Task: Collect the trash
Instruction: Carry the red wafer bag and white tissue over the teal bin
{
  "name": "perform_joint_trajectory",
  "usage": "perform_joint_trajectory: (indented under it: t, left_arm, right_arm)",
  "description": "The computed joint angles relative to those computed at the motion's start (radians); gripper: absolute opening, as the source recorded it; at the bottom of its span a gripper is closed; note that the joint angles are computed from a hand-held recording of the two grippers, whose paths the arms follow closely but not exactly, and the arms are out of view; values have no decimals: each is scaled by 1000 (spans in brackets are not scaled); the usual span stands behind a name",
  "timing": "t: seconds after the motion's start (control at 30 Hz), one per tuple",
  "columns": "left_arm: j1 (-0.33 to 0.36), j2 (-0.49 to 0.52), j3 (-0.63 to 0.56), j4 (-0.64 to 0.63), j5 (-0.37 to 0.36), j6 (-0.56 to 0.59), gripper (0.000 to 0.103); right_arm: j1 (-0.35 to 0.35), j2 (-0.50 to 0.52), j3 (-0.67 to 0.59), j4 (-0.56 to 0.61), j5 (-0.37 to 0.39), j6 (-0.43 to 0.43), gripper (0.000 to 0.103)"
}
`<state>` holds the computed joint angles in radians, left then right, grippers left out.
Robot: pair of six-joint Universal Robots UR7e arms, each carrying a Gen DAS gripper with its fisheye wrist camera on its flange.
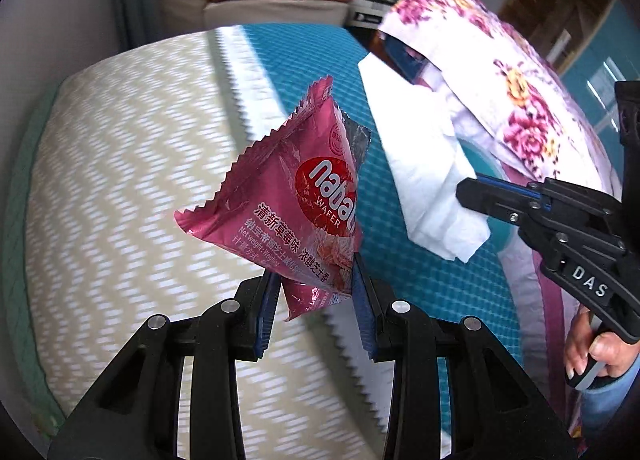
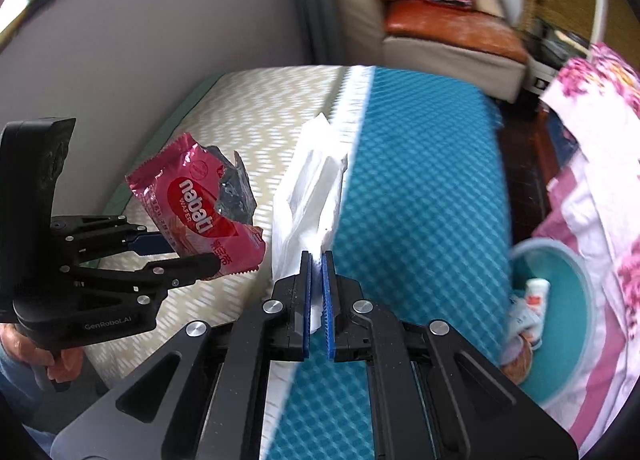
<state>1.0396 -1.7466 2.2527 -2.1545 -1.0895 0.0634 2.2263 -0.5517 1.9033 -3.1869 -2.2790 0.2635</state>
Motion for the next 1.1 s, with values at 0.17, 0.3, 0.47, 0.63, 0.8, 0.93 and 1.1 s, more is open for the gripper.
perform_joint_trajectory:
  t: [0.17, 0.3, 0.47, 0.63, 0.8, 0.93, 1.1]
  left_arm:
    - [-71, 48, 30, -8, 2, -46, 35]
    - [-137, 95, 51, -21, 2, -82, 35]
    - [-208, 150, 71, -41, -3, -112, 35]
    - [-262, 213, 81, -73, -14, -137, 35]
    - [-296, 289, 82, -120, -39, -152, 35]
    - [-311, 337, 79, -149, -58, -147, 35]
    - [-327, 403, 71, -195, -75, -127, 35]
  right_arm:
    - [-5, -97, 150, -97, -7, 61, 5]
    - [5, -178, 260, -155, -24, 112, 5]
    - [-16, -241, 387, -279, -43, 142, 5]
    - [-45, -282, 491, -407, -69, 154, 5]
    - [-52, -321, 559, -462, -108, 180, 5]
    - [-59, -362, 606, -473, -136, 210, 5]
    - [-82, -406, 660, -503, -160, 229, 5]
